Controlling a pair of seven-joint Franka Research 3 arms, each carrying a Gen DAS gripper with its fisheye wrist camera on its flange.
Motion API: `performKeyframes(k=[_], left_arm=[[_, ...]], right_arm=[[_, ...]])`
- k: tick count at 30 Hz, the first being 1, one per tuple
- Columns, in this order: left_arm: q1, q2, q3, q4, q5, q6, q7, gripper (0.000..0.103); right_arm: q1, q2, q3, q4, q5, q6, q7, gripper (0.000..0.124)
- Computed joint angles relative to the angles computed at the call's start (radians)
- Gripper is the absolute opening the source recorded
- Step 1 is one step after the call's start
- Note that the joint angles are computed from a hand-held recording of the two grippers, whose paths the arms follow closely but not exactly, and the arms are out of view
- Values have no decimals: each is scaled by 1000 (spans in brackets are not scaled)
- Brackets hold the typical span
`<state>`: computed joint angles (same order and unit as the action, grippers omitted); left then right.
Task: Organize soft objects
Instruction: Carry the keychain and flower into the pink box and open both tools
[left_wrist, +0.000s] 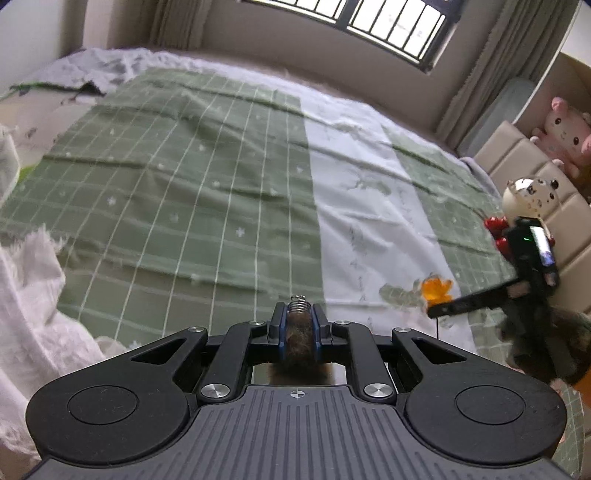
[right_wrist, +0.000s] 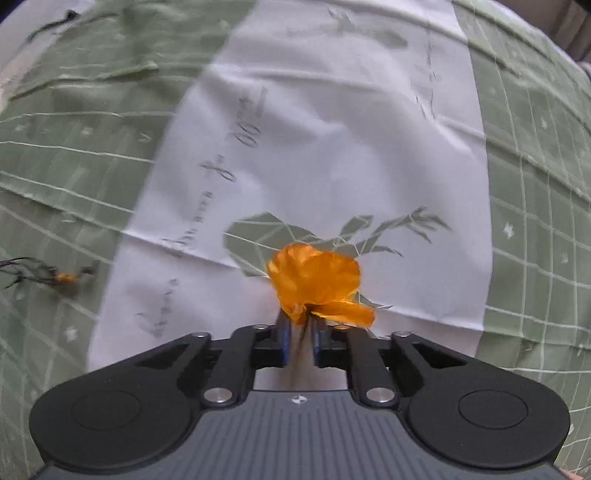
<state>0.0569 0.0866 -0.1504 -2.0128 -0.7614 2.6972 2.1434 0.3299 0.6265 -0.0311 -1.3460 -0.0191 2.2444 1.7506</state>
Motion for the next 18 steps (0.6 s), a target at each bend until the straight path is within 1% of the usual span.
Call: performKeyframes(k=[4, 5, 7, 9, 11, 14, 18], left_arm=[[-27, -44, -5, 22, 40, 26, -22, 16], [-39, -55, -7, 35, 57, 29, -35, 16], [-64, -69, -11, 61, 78, 29, -45, 16], [-96, -88, -20, 89, 104, 31, -52, 16], [-130, -99, -28, 122, 119, 25, -58, 16], [-187, -116, -43, 170, 131, 4, -50, 16], [-266, -126, -66, 237, 107, -26, -15, 16]], right_arm=[[-26, -150, 25, -142, 49, 95, -41, 5], [-35, -205, 30, -192, 63, 125, -54, 5], [-48, -281, 36, -247, 86, 153, -71, 5], [-67, -390, 44, -337, 116, 199, -107, 5], [-81, -503, 41, -425, 121, 232, -117, 5], [-110, -654, 39, -539, 128, 253, -129, 5], [-175, -844, 37, -675, 72, 266, -134, 5]])
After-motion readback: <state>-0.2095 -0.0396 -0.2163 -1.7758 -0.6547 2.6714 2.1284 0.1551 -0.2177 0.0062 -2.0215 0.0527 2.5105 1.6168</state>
